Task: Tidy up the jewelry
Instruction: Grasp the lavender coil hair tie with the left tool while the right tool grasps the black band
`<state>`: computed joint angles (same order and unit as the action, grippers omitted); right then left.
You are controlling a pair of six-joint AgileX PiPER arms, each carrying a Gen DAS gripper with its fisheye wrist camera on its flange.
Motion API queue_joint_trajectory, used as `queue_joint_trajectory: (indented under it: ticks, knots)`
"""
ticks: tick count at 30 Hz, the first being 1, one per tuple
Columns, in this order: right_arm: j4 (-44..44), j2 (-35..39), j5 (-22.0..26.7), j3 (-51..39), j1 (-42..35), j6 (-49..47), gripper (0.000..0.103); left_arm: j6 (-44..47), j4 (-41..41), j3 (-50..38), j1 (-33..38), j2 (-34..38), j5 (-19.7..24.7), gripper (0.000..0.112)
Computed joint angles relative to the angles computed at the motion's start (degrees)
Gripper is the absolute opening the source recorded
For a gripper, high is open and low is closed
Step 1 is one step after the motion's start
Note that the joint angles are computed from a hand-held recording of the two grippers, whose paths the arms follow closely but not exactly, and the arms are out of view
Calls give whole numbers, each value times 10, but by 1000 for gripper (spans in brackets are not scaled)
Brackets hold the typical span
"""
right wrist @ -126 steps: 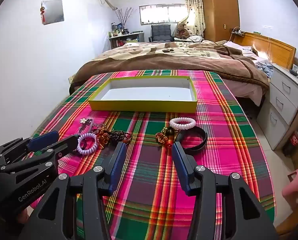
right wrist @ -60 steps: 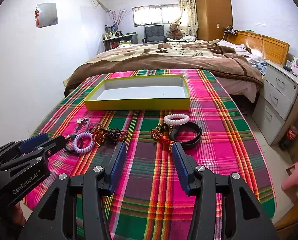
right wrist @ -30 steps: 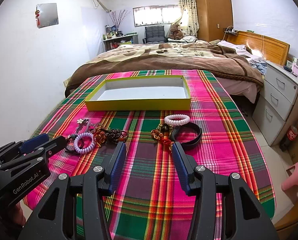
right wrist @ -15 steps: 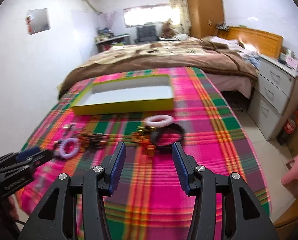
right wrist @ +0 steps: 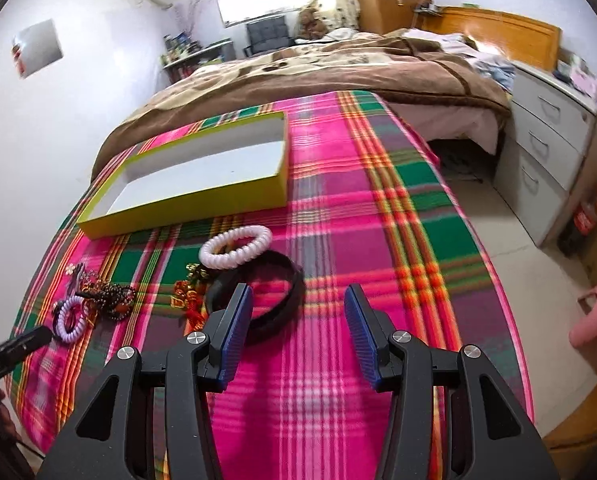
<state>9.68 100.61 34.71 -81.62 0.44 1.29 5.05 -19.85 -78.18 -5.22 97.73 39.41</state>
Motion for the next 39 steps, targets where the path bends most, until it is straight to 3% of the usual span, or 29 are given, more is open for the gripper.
queue_joint_trajectory:
  ticks: [5,8,16,25,33,35,39]
  knots:
    - [-20,34,40,-46,12,8,48,13,-14,-17,0,16,12,43]
    - [-5,43,50,-52,8,-4,29,21,-24,-20,0,19,14,43]
    - [5,38,38,-40,1,-1,7,6,-4,-45,-5,37,25,39]
    - [-5,18,26,-19,-3,3,7,-25,53,-106,-25,77,58,30]
    - [19,5,21,-4,-18,-15,7,-57,92,-123,-38,88,67,23]
    - [22,5,21,-3,-19,-15,7,-55,91,-126,-38,90,69,14]
    - [28,0,19,2,-20,-23,7,-44,105,-116,-45,81,57,10]
